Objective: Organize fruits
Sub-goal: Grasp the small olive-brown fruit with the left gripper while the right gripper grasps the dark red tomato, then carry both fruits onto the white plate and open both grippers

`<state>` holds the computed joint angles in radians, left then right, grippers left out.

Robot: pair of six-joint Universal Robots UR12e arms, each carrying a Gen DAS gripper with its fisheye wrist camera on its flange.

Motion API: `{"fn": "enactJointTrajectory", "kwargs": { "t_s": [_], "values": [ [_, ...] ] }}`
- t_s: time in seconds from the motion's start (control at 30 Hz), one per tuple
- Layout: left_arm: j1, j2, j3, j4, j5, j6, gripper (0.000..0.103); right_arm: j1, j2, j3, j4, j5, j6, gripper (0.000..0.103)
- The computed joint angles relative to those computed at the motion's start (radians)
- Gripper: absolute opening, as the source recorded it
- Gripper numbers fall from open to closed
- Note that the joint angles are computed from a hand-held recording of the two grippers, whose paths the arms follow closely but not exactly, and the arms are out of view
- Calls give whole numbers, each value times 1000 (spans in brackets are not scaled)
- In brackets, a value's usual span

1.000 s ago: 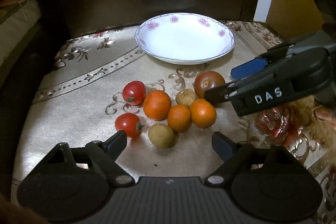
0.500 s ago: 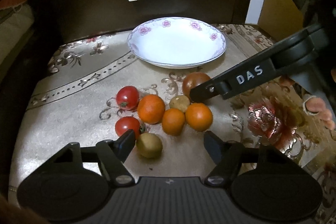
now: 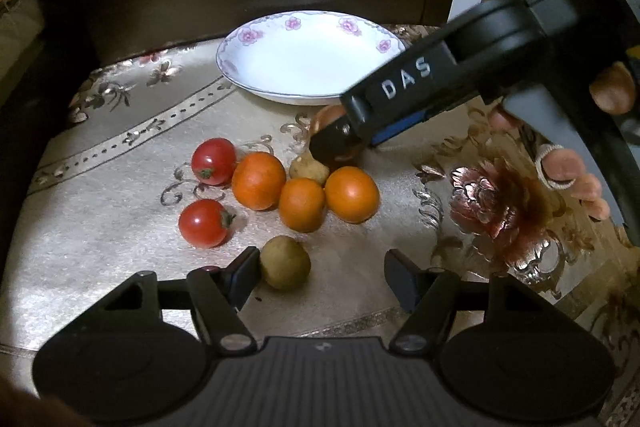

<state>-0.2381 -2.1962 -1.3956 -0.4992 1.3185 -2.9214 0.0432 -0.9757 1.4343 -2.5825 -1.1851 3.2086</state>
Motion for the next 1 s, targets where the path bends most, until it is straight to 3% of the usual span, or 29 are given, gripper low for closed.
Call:
{"fn": "enactJointTrajectory", "kwargs": {
  "t_s": [0.13, 0.27, 0.37, 0.53, 0.63, 0.83, 1.0],
  "values": [
    [0, -1, 2, -1, 0, -5, 72, -8, 8, -8, -1, 18, 58, 41],
    [-2, 1, -1, 3, 21, 0, 60, -17, 9, -8, 6, 46, 120, 36],
    [-1, 1, 2, 2, 39, -10, 49, -12, 2, -3, 3, 14, 104, 36],
    [-6, -6, 14, 2, 60, -17, 44, -4, -5, 1, 3, -23, 71, 36],
    [-9, -8, 24, -18, 59, -9, 33, 1, -9, 5, -4, -58, 41, 36],
    [-14, -3, 21, -32, 74, 4, 33, 3, -19, 15, -29, -74, 24, 36],
    [-12, 6, 21, -13, 46, 1, 33, -1, -31, 28, -50, -76, 22, 36]
  ]
}}
